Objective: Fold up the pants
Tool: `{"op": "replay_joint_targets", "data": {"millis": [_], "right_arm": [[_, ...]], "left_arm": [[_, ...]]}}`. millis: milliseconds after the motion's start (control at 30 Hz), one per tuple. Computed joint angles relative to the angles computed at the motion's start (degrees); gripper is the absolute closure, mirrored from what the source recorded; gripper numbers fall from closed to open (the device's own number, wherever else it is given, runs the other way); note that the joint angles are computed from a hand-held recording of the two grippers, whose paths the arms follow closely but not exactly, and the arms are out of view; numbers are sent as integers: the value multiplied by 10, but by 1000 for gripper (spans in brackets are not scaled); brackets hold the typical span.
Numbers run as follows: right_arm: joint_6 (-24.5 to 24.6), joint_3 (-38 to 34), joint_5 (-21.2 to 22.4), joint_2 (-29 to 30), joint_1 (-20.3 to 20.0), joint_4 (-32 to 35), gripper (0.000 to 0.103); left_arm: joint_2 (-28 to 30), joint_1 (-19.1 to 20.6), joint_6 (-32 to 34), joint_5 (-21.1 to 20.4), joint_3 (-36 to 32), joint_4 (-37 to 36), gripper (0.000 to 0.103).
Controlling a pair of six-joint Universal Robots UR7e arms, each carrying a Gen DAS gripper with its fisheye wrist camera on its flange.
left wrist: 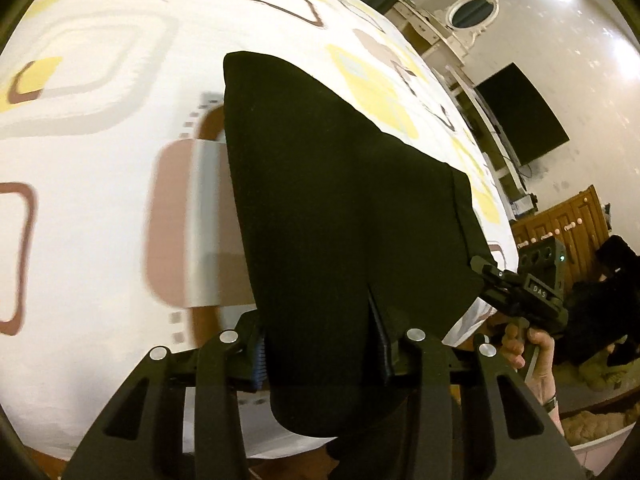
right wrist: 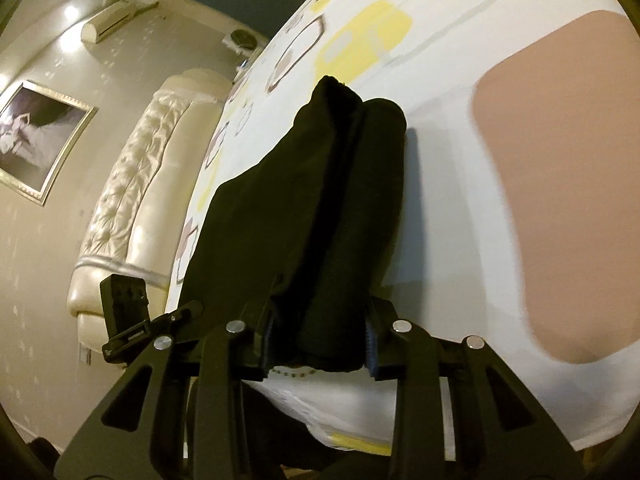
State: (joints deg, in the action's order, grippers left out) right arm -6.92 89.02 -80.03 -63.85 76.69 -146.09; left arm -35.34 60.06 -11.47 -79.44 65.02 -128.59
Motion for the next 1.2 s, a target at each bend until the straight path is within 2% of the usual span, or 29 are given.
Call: {"op": "replay_joint_targets", "data": {"millis": [200,367,500,600,733,833,967,1067,1200], "right_arm": [[1,0,-3,8,4,5,71],[8,9,24,8,-13,5,71],[7,7,26,9,-15,7,71],[7,8,32,8,-17,7,68],[16,7,45,8,-19,6,59],[16,7,60,4,-23,11,50],[19,13,64,-4,-24,-9,34],[27,15,61,-12,-29,-21,31],[35,18,65,-16,-38,-33,31]], "left_arm": [[-11,12,-11,-18,21,-13,62],[-8,17,-4,-26,22,-20,61],[-5,18,-3,-28,20,-23,60],[-5,19,0,-32,20,-28,55],[-12,14,6,-8,36,-53,33],[-15,13,19,-1,42,-63,26],[-19,22,11,-31,36,-59,26],[-27,31,3,-56,38,-65,26],[-29,34,14,-50,30,-67,25]]}}
